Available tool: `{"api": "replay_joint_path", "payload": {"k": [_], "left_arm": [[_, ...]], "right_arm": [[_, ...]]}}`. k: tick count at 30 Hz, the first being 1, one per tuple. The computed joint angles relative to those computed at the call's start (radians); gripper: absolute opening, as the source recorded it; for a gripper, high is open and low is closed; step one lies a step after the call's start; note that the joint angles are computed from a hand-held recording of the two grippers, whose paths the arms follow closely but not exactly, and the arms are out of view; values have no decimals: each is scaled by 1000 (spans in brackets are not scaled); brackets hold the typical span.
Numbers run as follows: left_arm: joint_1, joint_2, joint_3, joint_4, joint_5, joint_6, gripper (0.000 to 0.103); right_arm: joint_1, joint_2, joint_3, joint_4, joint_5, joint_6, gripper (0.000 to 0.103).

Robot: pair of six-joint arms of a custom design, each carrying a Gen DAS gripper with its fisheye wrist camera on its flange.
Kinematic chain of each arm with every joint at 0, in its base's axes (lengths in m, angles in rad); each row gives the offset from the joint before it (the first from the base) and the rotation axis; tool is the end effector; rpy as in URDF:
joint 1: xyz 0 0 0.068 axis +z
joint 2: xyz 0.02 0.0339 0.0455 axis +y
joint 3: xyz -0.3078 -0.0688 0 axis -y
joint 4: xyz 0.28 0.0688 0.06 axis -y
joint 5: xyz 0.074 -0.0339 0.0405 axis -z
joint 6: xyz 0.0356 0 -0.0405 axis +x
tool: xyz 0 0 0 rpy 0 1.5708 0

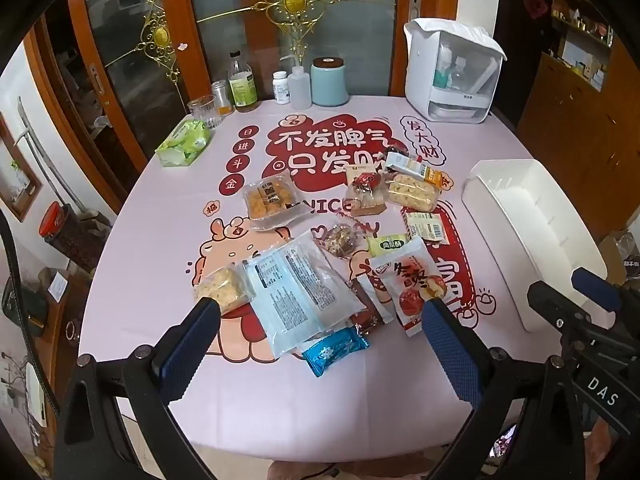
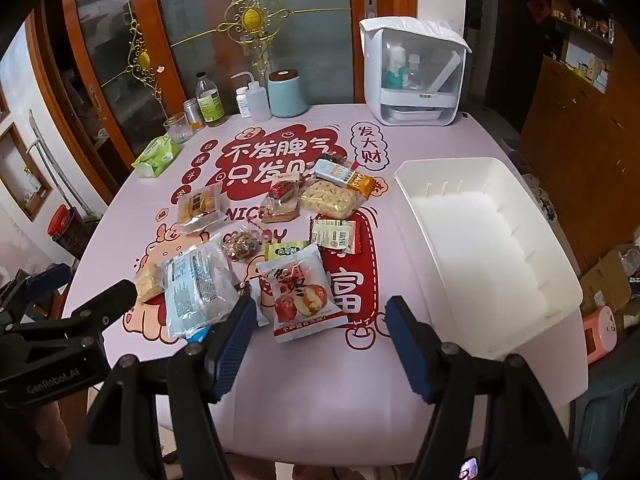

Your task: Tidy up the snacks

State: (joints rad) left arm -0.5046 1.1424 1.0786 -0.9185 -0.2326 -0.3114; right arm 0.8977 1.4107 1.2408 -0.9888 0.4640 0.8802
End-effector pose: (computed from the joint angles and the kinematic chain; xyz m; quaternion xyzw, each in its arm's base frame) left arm 0.2103 -0.1068 0.3451 0.0582 0.9494 -0.0124 0.3085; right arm 0.1991 0.2242 0.3322 0.0387 0.9530 0.0128 0.3002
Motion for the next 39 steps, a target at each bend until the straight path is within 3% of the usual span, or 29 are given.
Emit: {"api": "replay_joint_path", "payload": {"k": [16,39], "left_arm": [[12,56,76,-49,33,28,100],[10,32,26,-18,36,30,100]], "right_arm": [[-6,0,-2,1,-11,-2,68],[-19,8,14,-9,-24,-10,68]]}}
